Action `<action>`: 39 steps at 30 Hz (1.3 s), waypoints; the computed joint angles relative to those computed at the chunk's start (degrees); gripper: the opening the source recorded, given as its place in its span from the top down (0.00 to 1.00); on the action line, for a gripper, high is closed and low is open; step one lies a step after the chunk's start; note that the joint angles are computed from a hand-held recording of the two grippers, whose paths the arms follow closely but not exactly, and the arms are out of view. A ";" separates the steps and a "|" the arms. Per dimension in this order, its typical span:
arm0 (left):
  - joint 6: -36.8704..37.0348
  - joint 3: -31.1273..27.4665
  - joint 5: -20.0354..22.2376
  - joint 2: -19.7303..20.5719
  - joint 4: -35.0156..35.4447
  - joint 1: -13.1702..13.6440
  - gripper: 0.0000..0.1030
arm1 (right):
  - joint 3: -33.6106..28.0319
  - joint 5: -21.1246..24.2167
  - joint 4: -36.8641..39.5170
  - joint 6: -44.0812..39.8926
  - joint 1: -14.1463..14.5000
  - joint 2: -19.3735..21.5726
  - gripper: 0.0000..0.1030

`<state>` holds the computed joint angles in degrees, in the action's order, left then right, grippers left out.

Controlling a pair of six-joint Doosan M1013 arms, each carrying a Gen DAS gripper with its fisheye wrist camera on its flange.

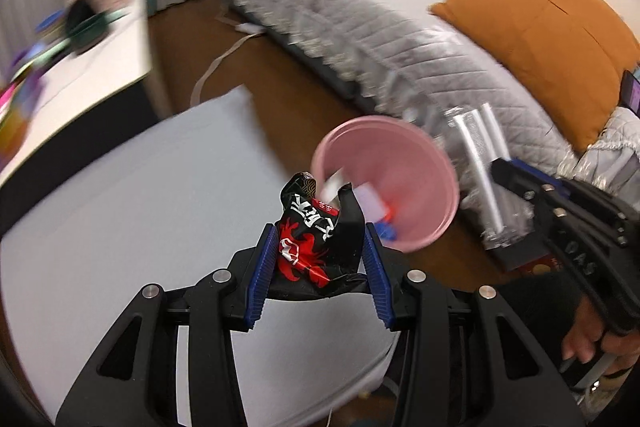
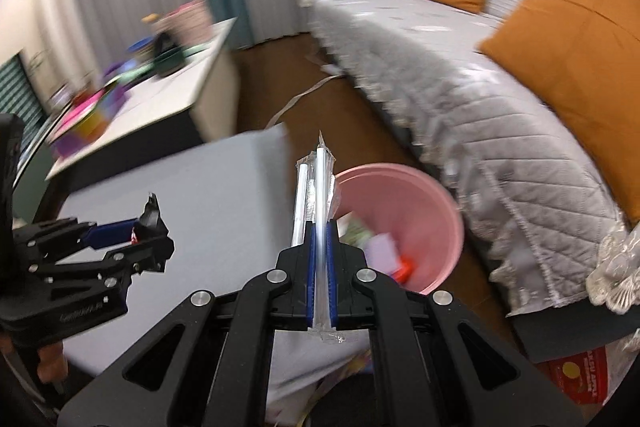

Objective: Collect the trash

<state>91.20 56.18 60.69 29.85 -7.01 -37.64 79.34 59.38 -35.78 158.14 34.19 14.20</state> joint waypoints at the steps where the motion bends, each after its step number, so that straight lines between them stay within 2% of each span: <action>1: 0.58 -2.02 0.45 1.49 -0.59 -0.27 0.59 | 0.35 -0.33 0.21 0.58 -0.99 0.03 0.95; 3: 1.31 -6.38 1.13 4.80 -1.43 -0.75 0.58 | 0.88 -0.96 1.60 0.77 -3.06 0.46 0.95; 8: 1.22 -17.67 6.38 13.33 -3.01 -1.54 0.57 | 2.07 -2.47 5.26 0.30 -6.83 1.91 0.95; 11: 0.41 -22.04 9.49 16.75 -1.31 -2.13 0.44 | 1.71 -1.23 8.60 -1.78 -8.20 2.90 0.91; 12: 0.13 -22.86 9.96 17.47 -0.76 -2.26 0.31 | 1.67 -0.98 9.99 -2.59 -8.83 3.22 0.89; 13: -0.53 -23.92 10.83 18.34 0.11 -2.37 0.16 | 1.39 0.15 10.69 -2.93 -9.21 3.65 0.73; 14: -1.68 -24.75 11.62 18.97 1.61 -2.55 0.15 | 0.98 2.25 9.98 -1.97 -9.30 4.13 0.65; 15: -3.37 -25.52 12.20 19.58 3.70 -2.79 0.15 | 1.24 2.59 9.74 -1.03 -9.41 4.07 0.40; 16: -4.82 -26.42 13.13 20.26 5.30 -2.93 0.15 | 1.65 2.04 9.64 -0.11 -9.60 3.82 0.27; 18: -5.13 -25.36 12.45 19.90 5.39 -2.72 0.15 | 2.05 1.62 9.17 0.63 -9.68 3.54 0.24; 23: -4.12 -18.13 7.93 15.44 5.60 -2.20 0.15 | 2.06 1.73 6.58 1.20 -8.55 2.97 0.16; 26: -5.26 -9.52 1.11 9.24 8.02 -2.03 0.15 | 2.88 0.82 2.76 5.21 -6.40 1.25 0.09; 29: -8.73 -0.25 -6.75 2.20 13.24 -2.24 0.15 | 2.86 1.25 -1.33 8.88 -2.52 -0.44 0.05; 30: -9.42 3.48 -9.13 -0.80 14.79 -2.21 0.15 | 2.84 2.03 -4.10 10.12 -0.38 -0.94 0.05; 32: -9.55 7.56 -10.75 -4.33 15.52 -1.97 0.15 | 2.15 4.31 -6.97 10.36 2.94 -1.23 0.05; 35: -11.44 14.10 -12.09 -10.03 17.25 -1.64 0.15 | 2.03 5.13 -9.59 11.63 7.55 -2.07 0.05; 39: -18.89 21.68 -12.70 -16.32 22.17 -1.90 0.15 | 1.56 5.58 -9.28 12.47 12.20 -2.55 0.05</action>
<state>72.30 77.86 47.99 13.53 15.15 -39.55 80.90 64.97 -45.05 170.61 46.39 11.65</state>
